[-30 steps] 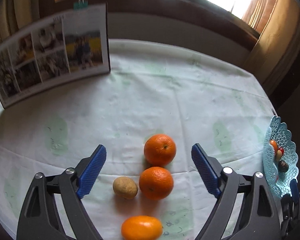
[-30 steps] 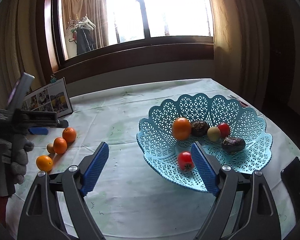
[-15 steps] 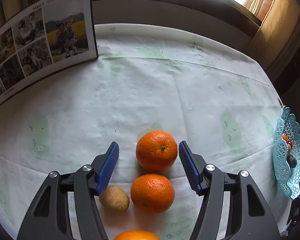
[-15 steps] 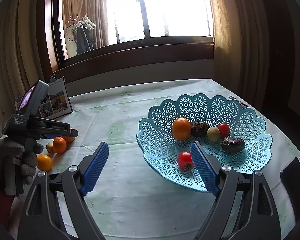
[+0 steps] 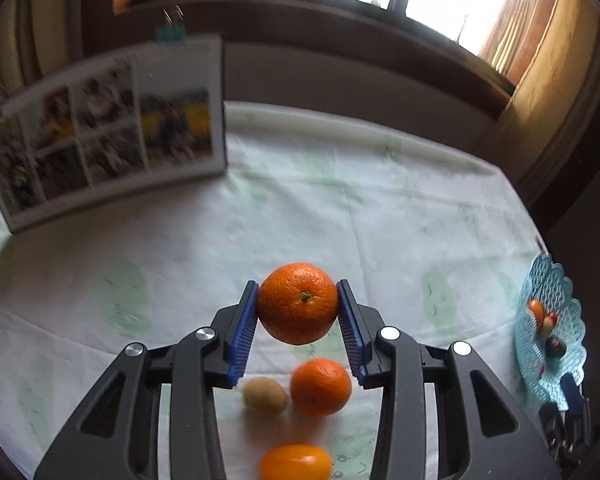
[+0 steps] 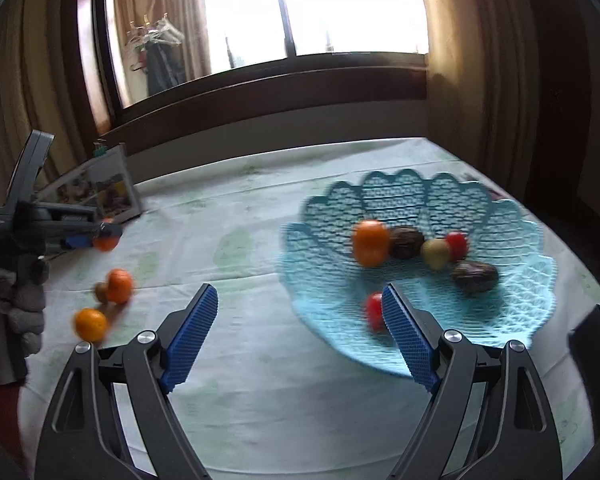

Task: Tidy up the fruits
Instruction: 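Grasp an orange with the right tool while the left tool holds its mandarin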

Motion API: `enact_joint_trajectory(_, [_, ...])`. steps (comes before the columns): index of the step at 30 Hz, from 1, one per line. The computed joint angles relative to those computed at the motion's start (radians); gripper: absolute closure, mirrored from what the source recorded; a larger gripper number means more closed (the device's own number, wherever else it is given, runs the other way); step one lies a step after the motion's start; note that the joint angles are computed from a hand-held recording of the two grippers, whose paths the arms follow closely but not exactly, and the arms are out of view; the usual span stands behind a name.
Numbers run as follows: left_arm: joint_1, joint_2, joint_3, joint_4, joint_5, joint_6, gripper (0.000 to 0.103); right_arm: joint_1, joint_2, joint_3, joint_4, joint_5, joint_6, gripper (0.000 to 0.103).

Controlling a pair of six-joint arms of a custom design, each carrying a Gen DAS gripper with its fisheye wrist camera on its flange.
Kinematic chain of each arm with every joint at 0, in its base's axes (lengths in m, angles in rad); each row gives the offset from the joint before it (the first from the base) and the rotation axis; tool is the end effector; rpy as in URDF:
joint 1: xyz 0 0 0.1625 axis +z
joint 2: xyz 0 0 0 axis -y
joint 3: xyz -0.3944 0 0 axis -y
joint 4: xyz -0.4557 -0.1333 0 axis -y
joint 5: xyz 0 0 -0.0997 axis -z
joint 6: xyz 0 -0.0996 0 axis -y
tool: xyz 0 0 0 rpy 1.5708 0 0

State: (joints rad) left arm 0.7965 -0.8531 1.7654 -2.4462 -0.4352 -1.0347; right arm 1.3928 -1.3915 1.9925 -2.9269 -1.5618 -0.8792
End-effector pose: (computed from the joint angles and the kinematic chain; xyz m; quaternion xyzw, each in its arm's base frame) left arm -0.2851 -0.6113 0.0536 -0.0996 0.8371 -0.4131 0.3446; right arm 0.0281 -0.6015 0.2887 0.3208 -0.8724 0.3204 0.1823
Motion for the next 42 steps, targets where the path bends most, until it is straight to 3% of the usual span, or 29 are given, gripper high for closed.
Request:
enact_joint_trajectory(7, [-0.050,-0.056,0.046,0.016,0.102,-0.036,0.063,0.106,0.026,-0.021,0.194,-0.030,0.037,0.017])
enact_joint_trajectory(11, [-0.061,-0.074,0.069,-0.060,0.106,0.000,0.063,0.148,0.077,-0.035,0.239,-0.057,0.067,0.018])
enact_joint_trajectory(23, [-0.076,-0.104,0.104,-0.119,0.116,0.000,0.063,0.186,0.224,-0.143,0.434,-0.100,0.292,0.044])
enact_joint_trajectory(31, [-0.074,-0.101,0.105,-0.150,0.106,0.014,0.063,0.194,0.298,-0.188,0.452,-0.129,0.375,0.055])
enact_joint_trajectory(34, [-0.073,-0.097,0.101,-0.151,0.101,0.017,0.063,0.199,0.300,-0.179,0.425,-0.135,0.365,0.059])
enact_joint_trajectory(35, [-0.072,-0.096,0.100,-0.152,0.100,0.018,0.063,0.200,0.302,-0.179,0.417,-0.139,0.364,0.066])
enact_joint_trajectory(42, [-0.072,-0.092,0.097,-0.152,0.099,0.018,0.063,0.196,0.275,-0.153,0.341,-0.159,0.332,0.065])
